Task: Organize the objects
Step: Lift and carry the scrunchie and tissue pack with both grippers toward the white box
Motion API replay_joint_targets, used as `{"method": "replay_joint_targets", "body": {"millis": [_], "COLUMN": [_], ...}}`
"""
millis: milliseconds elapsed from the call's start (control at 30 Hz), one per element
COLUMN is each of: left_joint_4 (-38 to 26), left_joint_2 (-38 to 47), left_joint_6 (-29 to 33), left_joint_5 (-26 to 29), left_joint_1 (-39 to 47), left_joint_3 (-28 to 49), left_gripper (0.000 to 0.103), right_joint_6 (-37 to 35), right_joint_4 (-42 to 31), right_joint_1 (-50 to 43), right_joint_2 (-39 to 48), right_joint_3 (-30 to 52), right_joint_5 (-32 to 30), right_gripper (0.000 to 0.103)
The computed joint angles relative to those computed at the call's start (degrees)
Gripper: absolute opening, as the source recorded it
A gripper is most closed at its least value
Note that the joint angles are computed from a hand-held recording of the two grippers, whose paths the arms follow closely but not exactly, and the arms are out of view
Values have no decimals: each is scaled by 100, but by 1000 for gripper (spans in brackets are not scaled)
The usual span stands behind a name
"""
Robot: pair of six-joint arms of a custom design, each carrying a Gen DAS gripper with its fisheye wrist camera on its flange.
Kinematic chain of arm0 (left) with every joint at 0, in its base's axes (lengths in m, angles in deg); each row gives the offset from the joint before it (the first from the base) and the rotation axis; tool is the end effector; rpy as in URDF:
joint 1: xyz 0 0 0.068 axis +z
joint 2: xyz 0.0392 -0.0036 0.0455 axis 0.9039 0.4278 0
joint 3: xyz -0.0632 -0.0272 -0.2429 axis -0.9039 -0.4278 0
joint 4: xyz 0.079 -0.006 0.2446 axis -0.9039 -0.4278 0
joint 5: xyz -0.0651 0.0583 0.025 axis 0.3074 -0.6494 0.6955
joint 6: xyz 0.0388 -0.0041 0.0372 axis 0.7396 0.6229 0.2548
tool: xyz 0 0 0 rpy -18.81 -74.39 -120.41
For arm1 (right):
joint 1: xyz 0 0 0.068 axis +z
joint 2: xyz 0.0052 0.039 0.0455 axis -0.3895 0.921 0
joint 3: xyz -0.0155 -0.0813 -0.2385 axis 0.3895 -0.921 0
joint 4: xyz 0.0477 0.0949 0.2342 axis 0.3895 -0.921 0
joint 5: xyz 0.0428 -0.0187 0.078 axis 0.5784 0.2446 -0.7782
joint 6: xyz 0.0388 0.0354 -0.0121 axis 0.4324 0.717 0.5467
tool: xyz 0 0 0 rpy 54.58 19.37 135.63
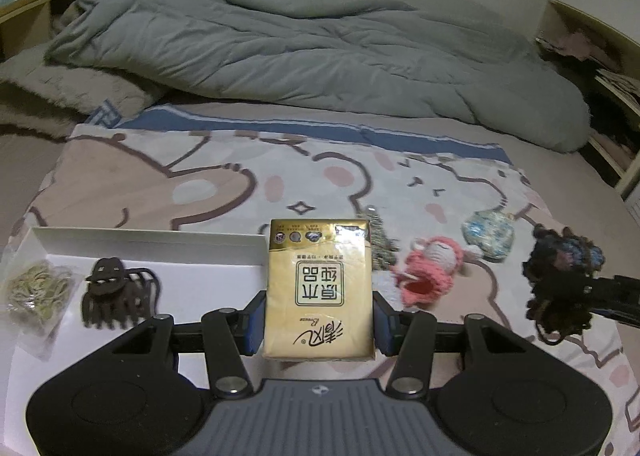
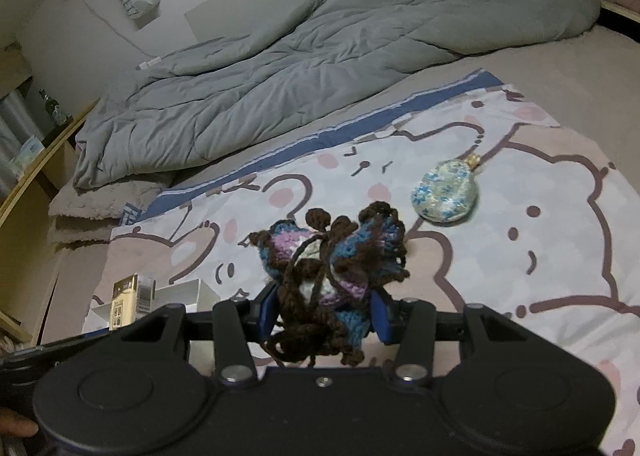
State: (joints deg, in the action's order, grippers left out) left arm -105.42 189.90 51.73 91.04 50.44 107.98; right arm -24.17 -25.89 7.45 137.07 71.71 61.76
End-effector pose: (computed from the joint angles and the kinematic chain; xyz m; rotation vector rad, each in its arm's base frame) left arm 0.3612 -0.1052 0.2621 0.7310 2.3593 -0.4848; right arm 0.1833 0.0854 0.2612 0.8837 2.1312 0.1238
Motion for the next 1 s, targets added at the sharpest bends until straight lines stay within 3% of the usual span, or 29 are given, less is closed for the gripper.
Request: {"method": "replay_joint_targets", "body": {"millis": [600,867,1000], "left_joint_4": [261,132,-29], "left_joint_2": [1553,2310,2701], "left_joint_6": [133,-70,9], "left_joint_5": [153,456,300], "left_joint_1": [789,775,746], "left_joint_3": [1183,1748,2121], "left_gripper": [53,53,53], "right_joint_6": [-1236,-1385,-1269], "right_joint_4": [1417,1881,2265], "right_joint_1": [-312,-380,-435], "right_joint_2": [2483,3435,3826], "right_joint_3": [1753,2265,2351], "right_joint_5": [-911,-1410,-1845], "right_gripper": [48,48,48]}}
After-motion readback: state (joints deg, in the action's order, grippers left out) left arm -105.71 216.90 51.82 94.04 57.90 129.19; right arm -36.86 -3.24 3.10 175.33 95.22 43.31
